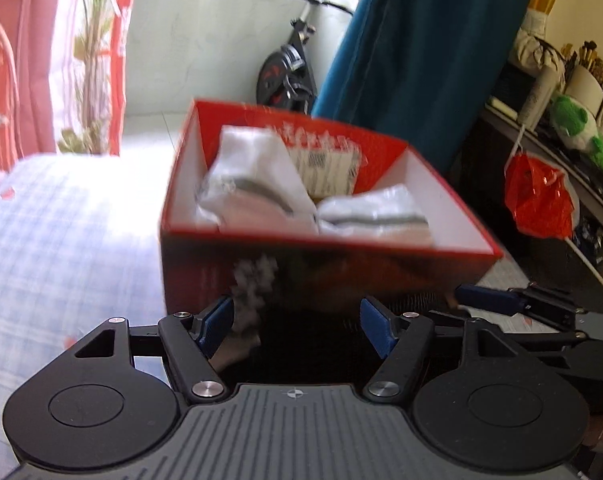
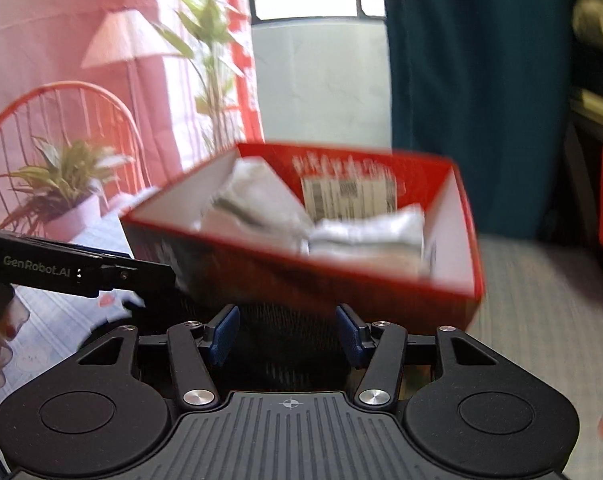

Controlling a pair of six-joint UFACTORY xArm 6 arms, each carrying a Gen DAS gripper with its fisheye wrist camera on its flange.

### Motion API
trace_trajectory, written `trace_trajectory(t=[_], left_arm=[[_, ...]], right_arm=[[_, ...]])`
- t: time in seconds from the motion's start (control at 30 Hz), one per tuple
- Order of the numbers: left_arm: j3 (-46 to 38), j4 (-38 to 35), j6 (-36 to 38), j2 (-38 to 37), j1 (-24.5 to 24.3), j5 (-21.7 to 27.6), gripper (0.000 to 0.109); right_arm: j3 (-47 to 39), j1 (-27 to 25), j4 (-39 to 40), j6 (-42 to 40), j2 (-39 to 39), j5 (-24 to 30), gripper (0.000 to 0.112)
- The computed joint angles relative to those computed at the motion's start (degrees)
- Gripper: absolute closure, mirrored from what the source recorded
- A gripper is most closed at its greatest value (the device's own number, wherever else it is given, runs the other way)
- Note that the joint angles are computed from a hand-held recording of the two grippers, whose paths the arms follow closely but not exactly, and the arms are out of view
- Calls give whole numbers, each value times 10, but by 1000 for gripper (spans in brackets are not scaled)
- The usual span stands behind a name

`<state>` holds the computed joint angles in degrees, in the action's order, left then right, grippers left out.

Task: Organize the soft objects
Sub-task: 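Close the right tool on the black glove beside the box, then carry the black glove over the box and open the right tool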

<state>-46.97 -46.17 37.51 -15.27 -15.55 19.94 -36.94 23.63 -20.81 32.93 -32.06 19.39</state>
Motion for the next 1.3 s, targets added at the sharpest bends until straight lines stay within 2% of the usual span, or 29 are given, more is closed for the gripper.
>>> trace_trajectory(t=[0.1, 0.27, 0.37, 0.43, 0.47, 0.57, 0.63, 0.73, 0.8, 0.9, 1.3], left_arm=[[7, -31, 35, 9, -3, 9, 36], [16, -85, 85, 13, -6, 8, 39], [16, -104, 106, 13, -3, 15, 50], [15, -121, 124, 12, 0, 26, 66], [19, -126, 129, 8, -1, 27, 68], [27, -127, 134, -1, -6, 16, 77], [30, -118, 122, -5, -11, 5, 89], [32, -114, 116, -13, -8, 6, 89], [34, -119, 122, -18, -9, 8, 89], [38, -126, 128, -31, -13, 7, 89], [16, -192, 174, -74, -29, -22, 89]], right_arm=[[31, 4, 31, 2, -15, -5, 63], [67, 11, -3, 5, -45, -13, 62], [74, 15, 2, -3, -52, -12, 61], [74, 15, 4, -4, -51, -13, 59], [74, 15, 4, -5, -50, -12, 58], [72, 20, -2, -9, -48, -7, 57], [69, 24, -9, -12, -46, -1, 57], [69, 23, -9, -15, -51, 10, 77], [75, 19, 17, -27, -57, 6, 90], [80, 15, 44, -40, -69, -4, 101], [38, -8, -24, -15, -84, -51, 102]])
